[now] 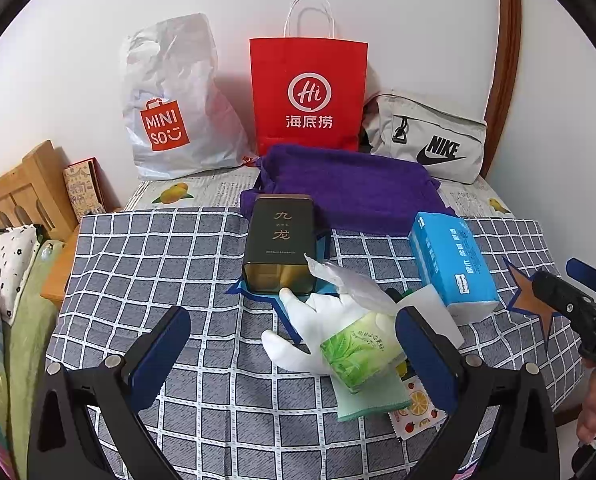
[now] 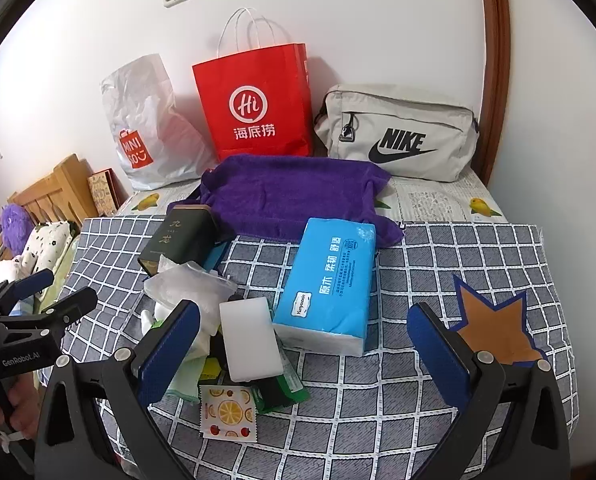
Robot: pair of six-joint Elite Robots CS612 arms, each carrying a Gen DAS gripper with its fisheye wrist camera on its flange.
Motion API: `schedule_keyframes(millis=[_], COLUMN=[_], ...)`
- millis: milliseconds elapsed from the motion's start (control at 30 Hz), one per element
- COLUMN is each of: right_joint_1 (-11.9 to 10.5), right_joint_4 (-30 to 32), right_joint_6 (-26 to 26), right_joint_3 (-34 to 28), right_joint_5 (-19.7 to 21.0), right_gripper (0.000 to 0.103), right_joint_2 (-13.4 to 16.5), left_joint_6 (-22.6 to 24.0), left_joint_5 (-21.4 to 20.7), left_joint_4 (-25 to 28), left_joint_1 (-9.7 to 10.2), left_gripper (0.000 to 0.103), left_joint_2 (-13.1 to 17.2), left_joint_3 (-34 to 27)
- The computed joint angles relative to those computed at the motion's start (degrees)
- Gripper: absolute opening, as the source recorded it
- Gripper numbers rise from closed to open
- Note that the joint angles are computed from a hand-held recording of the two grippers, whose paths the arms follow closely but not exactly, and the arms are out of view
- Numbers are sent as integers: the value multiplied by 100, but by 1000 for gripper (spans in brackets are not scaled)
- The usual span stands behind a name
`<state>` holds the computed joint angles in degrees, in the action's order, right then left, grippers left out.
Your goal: Organize soft objects
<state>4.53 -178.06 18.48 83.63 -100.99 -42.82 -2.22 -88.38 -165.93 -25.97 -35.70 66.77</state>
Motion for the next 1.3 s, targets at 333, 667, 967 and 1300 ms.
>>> schedule_keyframes(millis=[333, 667, 967, 1300], right_joint_1=[37, 50, 34, -31], right_joint_4=[-181, -140, 69, 463], right_joint_6=[-213, -256, -363, -501], right_joint_3=[40, 29, -78, -397], right_joint_5=[-31, 13, 244, 868], right_gripper=[103, 103, 103, 98], right_joint_2=[-2, 22, 198, 525], left_joint_6=[-7, 10, -12, -131], left_joint_5=[-7, -40, -143, -583], left_joint_4=[20, 4, 128, 582], left_joint_1=[0, 5, 56, 143], left_gripper=[103, 103, 103, 103], left_joint_2=[14, 29, 165, 384], left_joint_3=[-13, -12, -68, -292])
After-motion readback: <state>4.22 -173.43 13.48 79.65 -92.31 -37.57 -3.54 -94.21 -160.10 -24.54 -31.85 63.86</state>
